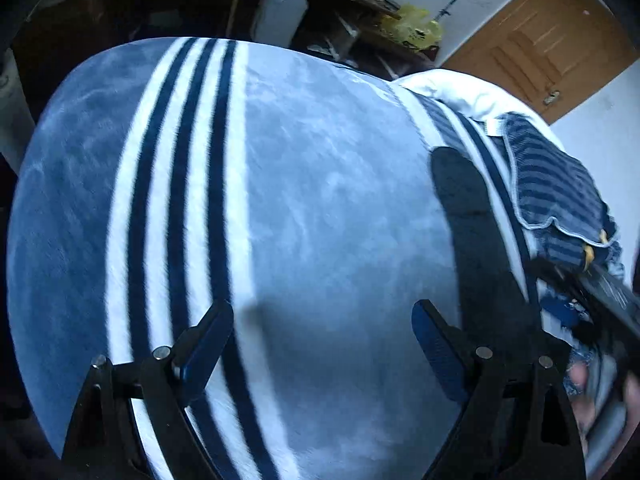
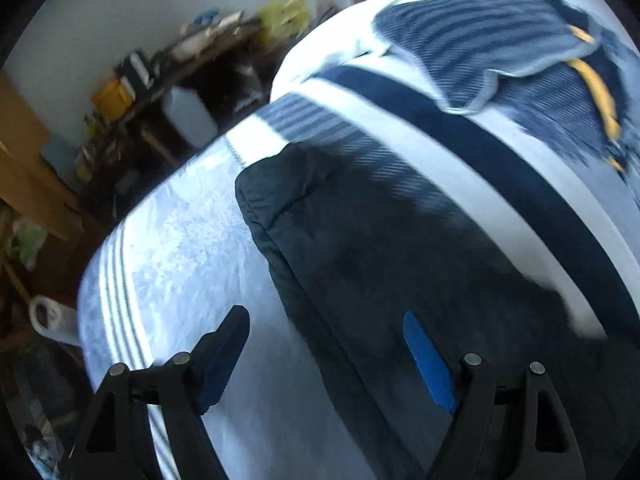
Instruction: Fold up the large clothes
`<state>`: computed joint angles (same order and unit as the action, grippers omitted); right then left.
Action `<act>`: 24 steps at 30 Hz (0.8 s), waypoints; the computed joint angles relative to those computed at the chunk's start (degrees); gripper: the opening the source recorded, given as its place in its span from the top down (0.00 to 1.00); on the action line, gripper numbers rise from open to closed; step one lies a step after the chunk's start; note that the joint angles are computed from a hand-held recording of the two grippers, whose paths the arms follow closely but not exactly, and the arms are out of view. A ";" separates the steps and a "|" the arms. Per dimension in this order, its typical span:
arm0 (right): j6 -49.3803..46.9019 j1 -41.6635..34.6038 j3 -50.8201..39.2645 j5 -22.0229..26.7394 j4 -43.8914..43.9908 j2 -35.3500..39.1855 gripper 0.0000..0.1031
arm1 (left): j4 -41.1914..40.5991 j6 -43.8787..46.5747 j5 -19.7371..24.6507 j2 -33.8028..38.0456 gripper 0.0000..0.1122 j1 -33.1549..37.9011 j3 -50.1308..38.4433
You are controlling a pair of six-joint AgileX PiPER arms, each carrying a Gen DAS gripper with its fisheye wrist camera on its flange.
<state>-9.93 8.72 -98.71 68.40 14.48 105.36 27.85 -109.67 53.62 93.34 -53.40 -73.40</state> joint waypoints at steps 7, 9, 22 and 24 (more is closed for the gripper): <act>5.26 9.62 -18.61 -1.06 -5.77 18.82 0.20 | -0.30 -3.82 -1.28 -2.97 0.19 1.60 4.60; 7.13 11.45 -22.96 0.40 -7.65 22.71 0.20 | 0.36 -5.15 -0.12 -3.08 0.19 1.02 4.45; 10.41 7.13 -8.48 -6.17 -5.08 5.65 0.95 | 8.53 -7.96 3.16 -4.68 0.19 -3.74 2.01; 8.13 1.39 -2.21 -5.42 0.71 -4.89 0.95 | 10.19 -6.02 4.75 -3.13 0.19 -5.58 -1.38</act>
<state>-1.80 10.11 -100.92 62.98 15.20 100.47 38.04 -115.69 58.37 90.21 -58.98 -74.78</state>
